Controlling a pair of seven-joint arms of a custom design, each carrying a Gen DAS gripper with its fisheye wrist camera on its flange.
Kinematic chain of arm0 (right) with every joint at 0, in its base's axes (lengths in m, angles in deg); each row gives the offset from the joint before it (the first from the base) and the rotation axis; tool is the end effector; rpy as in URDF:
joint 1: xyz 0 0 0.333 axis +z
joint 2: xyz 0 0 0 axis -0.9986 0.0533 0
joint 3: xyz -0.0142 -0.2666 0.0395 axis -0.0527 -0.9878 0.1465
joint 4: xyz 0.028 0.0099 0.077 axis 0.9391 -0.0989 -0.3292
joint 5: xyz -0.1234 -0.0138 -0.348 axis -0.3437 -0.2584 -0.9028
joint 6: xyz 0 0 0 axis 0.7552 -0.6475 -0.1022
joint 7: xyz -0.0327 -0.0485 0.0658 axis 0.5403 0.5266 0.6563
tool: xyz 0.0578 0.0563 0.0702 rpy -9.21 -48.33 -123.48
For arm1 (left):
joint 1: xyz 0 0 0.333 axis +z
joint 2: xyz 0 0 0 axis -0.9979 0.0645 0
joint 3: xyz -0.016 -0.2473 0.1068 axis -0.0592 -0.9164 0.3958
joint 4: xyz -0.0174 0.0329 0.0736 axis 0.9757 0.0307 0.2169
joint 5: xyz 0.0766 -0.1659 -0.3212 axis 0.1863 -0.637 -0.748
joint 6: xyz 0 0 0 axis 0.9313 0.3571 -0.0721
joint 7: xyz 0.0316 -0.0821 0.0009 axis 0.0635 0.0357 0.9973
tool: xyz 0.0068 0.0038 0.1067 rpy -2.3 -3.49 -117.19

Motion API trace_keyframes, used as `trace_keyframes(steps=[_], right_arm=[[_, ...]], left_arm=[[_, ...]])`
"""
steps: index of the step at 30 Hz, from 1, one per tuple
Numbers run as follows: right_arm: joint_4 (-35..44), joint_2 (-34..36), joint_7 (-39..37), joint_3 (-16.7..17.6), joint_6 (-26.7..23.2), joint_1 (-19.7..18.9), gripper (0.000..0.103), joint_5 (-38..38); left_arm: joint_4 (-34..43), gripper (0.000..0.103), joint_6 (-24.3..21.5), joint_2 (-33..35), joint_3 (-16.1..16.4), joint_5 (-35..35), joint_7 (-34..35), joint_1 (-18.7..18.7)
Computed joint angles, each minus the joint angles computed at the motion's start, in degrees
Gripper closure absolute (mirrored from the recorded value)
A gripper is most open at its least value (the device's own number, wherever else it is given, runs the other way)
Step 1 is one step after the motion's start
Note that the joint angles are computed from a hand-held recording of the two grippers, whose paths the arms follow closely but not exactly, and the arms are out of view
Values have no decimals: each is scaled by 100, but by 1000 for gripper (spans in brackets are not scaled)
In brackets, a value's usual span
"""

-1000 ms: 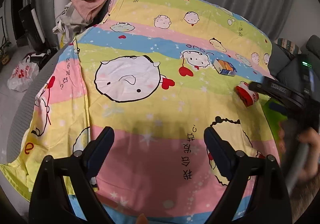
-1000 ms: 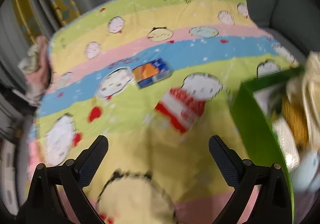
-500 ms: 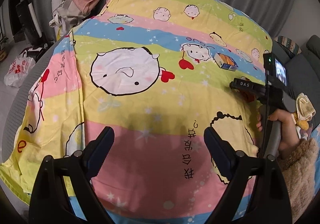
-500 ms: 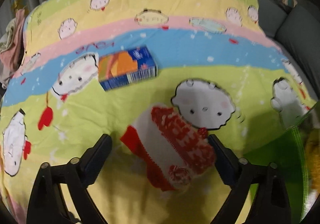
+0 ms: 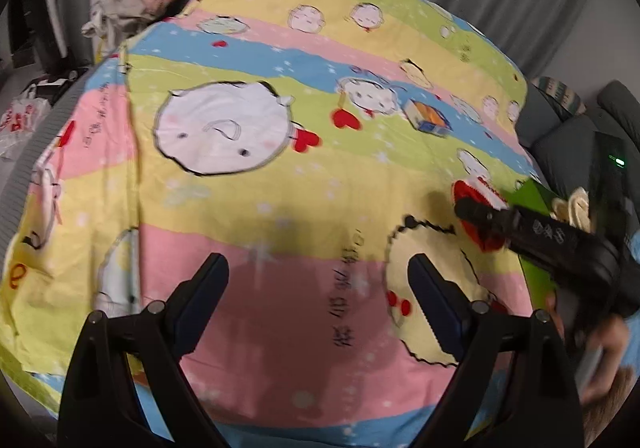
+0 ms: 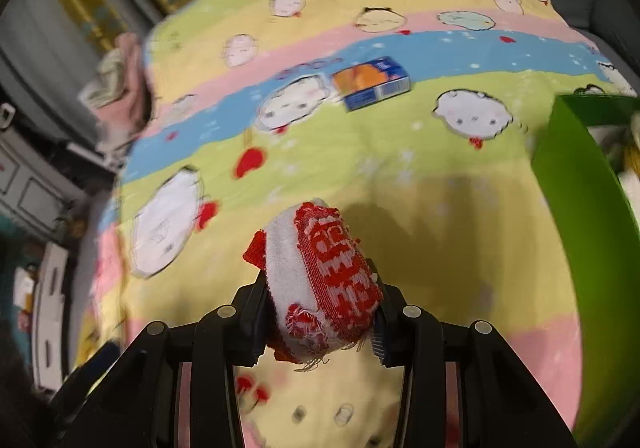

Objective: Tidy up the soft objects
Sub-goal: 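Carry the red-white knit item over the box and release it, then move the right gripper to the blue tissue pack and grasp it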

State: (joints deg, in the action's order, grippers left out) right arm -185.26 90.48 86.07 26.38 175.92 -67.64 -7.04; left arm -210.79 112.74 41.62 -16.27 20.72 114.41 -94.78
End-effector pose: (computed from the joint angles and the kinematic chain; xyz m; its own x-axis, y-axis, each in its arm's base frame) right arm 0.5659 0.2596 0.4980 0.2686 -0.8602 -0.4335 -0.8303 0.0214 -0.5569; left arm 0.4539 -0.0883 0.5338 0.1555 -0.9349 0.3189 -0.7435 -0.3234 -0.5853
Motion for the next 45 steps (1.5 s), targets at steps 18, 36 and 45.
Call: trace_keyframes(steps=[18, 36, 45], right_arm=[[-2837, -2798, -774, -419, 1534, -126, 60, 1548], [-3208, -2866, 1612, -918, 652, -1411, 40, -520], [-3839, -3430, 2236, -495, 1569, -1840, 7, -770]], left_arm=[[930, 13, 902, 824, 184, -2349, 2818, -1868], [2492, 14, 295, 2127, -1081, -2376, 2753, -1260], [1612, 14, 461, 1315, -807, -1673, 1910, -916]])
